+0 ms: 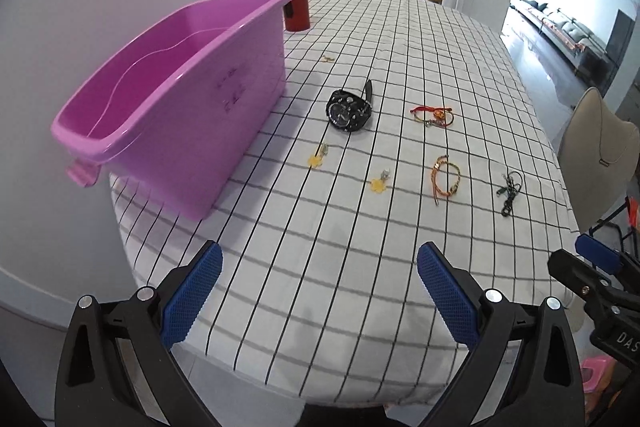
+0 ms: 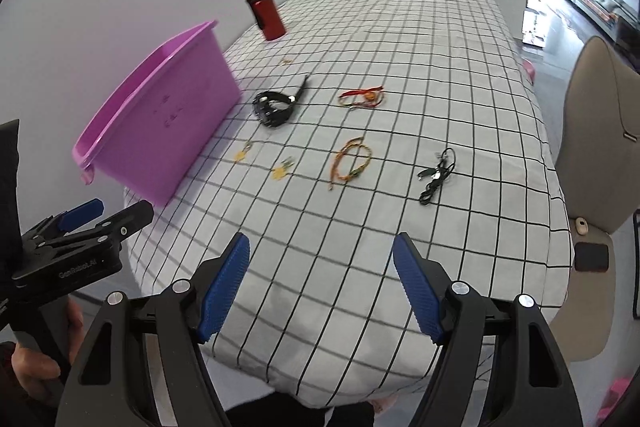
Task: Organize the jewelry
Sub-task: 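Move left tool to the yellow flower charm while right tool approaches the orange braided bracelet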
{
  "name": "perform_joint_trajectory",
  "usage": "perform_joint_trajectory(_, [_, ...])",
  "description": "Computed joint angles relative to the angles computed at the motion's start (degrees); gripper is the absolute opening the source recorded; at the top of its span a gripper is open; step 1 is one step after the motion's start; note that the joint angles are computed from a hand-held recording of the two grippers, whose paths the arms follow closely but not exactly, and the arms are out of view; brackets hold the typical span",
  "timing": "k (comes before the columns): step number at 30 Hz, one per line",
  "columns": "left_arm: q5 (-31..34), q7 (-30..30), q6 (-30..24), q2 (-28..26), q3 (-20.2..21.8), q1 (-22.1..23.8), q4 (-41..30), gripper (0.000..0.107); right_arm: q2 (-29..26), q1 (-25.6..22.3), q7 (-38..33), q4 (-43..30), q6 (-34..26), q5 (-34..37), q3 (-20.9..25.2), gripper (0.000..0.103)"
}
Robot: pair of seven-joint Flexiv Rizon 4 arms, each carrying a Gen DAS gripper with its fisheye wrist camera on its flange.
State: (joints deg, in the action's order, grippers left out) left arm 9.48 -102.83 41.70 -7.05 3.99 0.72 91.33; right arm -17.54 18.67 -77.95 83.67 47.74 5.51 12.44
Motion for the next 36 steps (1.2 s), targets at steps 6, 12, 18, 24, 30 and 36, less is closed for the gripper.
perform_joint_trajectory(6, [-3.5, 4.7, 4.7, -5.1, 0.0, 1.7, -1.7, 0.096, -3.3, 1.7, 6.7, -0.9, 3.1, -5.1, -2.4, 0.071])
perform_joint_trajectory(12, [-8.6, 10.7, 7.7, -10.7, -0.2, 3.2, -3.7, 0.096, -7.4, 3.2, 13.9, -2.4, 5.6, -10.3, -4.2, 0.071])
perform_joint_trajectory(18, [-11.1, 14.7, 10.0, -15.3, 0.0, 3.4, -5.6, 0.096, -12.4, 4.9, 17.2, -5.5, 7.4, -14.7, -4.9, 0.071])
perform_joint_trajectory(24, [-12.0, 16.3, 15.2, -18.0, 0.1, 2.4, -5.2, 0.096, -16.8, 6.0, 18.1, -8.2, 9.1, -17.4, -5.6, 0.071])
perform_joint_trajectory(30, [-12.1, 15.4, 16.2, -20.9, 1.1, 2.1, -6.7, 0.096, -20.1, 5.4, 18.5, -10.1, 11.2, -17.6, -5.7, 0.071])
perform_joint_trajectory(36, [-12.6, 13.8, 18.2, -23.5, 2.1, 2.5, -8.0, 0.096, -22.2, 5.3, 18.1, -11.0, 12.6, -17.5, -5.9, 0.071])
